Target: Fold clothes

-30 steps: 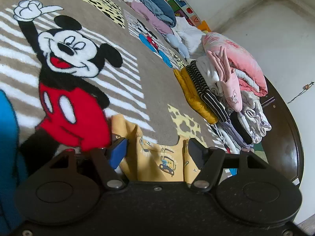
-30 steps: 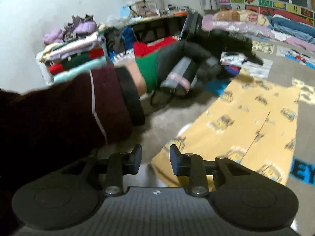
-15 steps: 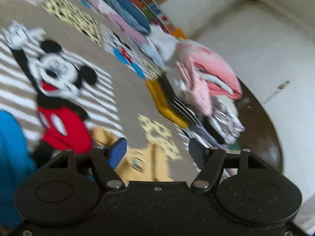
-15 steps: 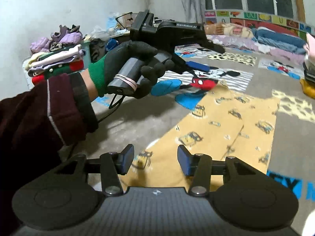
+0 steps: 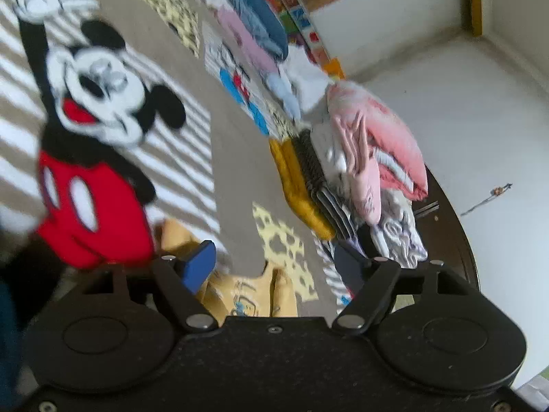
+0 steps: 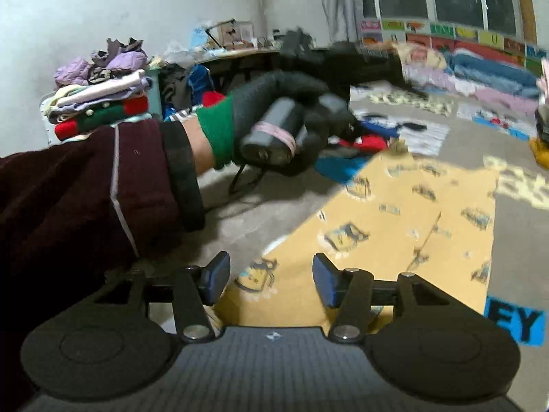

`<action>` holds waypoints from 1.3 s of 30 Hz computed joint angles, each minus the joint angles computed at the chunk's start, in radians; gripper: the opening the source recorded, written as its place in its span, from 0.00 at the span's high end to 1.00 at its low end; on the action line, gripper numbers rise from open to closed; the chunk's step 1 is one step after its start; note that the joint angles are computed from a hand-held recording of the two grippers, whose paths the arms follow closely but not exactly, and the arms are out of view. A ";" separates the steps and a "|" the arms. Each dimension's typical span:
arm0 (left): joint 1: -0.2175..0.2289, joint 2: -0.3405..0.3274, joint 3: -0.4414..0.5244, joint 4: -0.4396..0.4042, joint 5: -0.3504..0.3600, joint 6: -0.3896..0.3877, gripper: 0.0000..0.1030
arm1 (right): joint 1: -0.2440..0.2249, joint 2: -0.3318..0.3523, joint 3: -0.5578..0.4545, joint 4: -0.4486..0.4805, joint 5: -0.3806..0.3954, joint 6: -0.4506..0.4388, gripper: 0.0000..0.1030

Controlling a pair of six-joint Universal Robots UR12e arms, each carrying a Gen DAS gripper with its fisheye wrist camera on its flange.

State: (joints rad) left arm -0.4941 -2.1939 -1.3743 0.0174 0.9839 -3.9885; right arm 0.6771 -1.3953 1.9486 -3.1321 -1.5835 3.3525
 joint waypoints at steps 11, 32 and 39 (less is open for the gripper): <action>-0.011 0.037 -0.034 0.045 0.137 0.031 0.27 | -0.057 -0.057 0.039 -0.016 0.016 0.085 0.46; -0.006 0.059 -0.033 -0.146 0.191 0.199 0.34 | -0.341 0.050 0.042 -0.184 0.204 0.527 0.44; 0.008 0.051 -0.043 -0.158 0.101 0.219 0.41 | -0.385 0.097 -0.002 -0.191 0.298 0.569 0.44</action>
